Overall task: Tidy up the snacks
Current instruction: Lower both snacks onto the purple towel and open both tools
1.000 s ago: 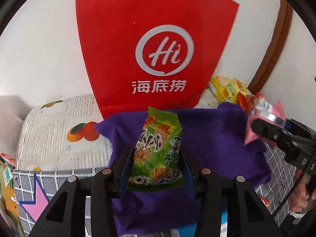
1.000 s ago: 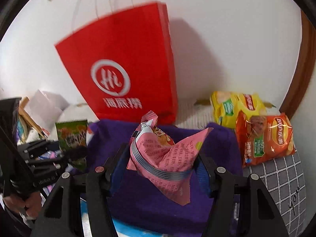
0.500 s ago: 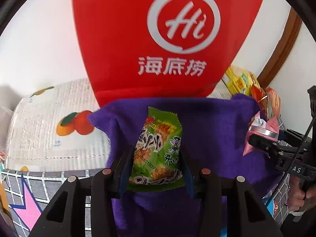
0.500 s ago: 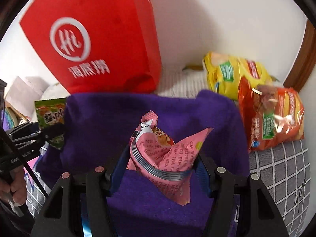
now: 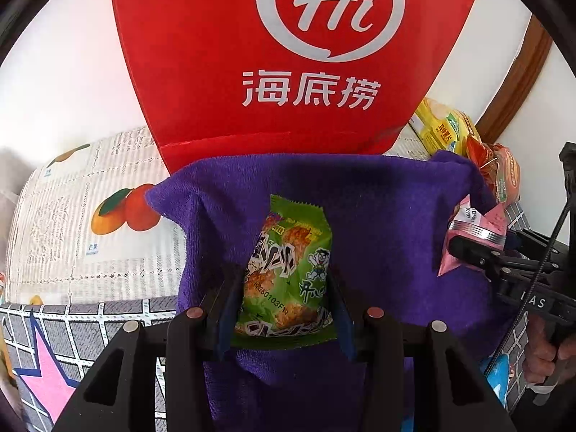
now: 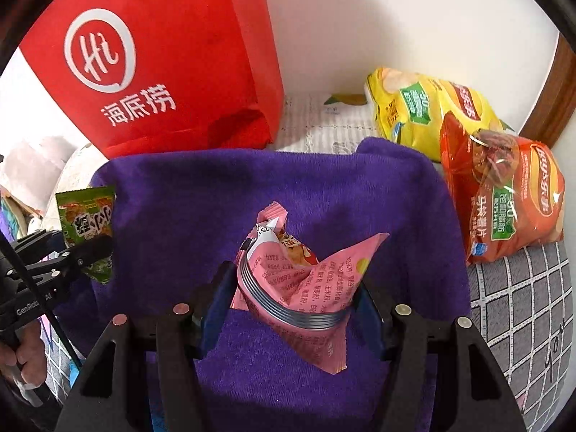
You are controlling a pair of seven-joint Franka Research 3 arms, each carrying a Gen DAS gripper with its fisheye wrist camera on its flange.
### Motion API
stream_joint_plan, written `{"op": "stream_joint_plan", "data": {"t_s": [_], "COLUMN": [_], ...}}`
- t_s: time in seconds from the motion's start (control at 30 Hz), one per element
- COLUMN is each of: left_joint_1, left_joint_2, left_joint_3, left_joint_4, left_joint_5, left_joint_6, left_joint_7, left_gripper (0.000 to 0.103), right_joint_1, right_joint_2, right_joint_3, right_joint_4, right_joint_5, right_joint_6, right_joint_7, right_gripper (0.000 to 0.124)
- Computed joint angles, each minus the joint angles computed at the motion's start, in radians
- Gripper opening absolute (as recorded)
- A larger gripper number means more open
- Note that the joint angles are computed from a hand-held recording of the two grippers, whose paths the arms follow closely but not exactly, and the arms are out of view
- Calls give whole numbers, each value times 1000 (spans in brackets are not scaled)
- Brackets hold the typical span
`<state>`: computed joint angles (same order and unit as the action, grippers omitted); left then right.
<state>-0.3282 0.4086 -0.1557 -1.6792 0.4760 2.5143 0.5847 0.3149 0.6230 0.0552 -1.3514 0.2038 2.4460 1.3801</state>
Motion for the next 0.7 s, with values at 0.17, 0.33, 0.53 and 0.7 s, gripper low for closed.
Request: {"op": "stream_joint_plan", "data": {"t_s": [0.17,0.33,0.53,0.7], "left_joint_1": [-1,-7,-2,-19], "left_joint_2": [20,30,24,-3], "left_joint_3": [-6,-5,-8,6], "left_joint_4": [22,34,28,9], "left_joint_5": [-13,-19,-33,12], "left_joint_6": [-11,-13,-3,15], "left_joint_7": [12,24,32,23], "left_gripper": [44,44,48,73], "right_joint_1": [11,12,7,6], "right_joint_2": [13,22,5,-53], "right_joint_3": [-8,-7,0,4], "right_joint_4": [7,20,0,-81], "right_joint_5": [-10,-20,-14,4], "right_joint_6": [6,-6,5,80], "right_joint_7": [20,22,7,6], "right_gripper": [63,66,77,78]}}
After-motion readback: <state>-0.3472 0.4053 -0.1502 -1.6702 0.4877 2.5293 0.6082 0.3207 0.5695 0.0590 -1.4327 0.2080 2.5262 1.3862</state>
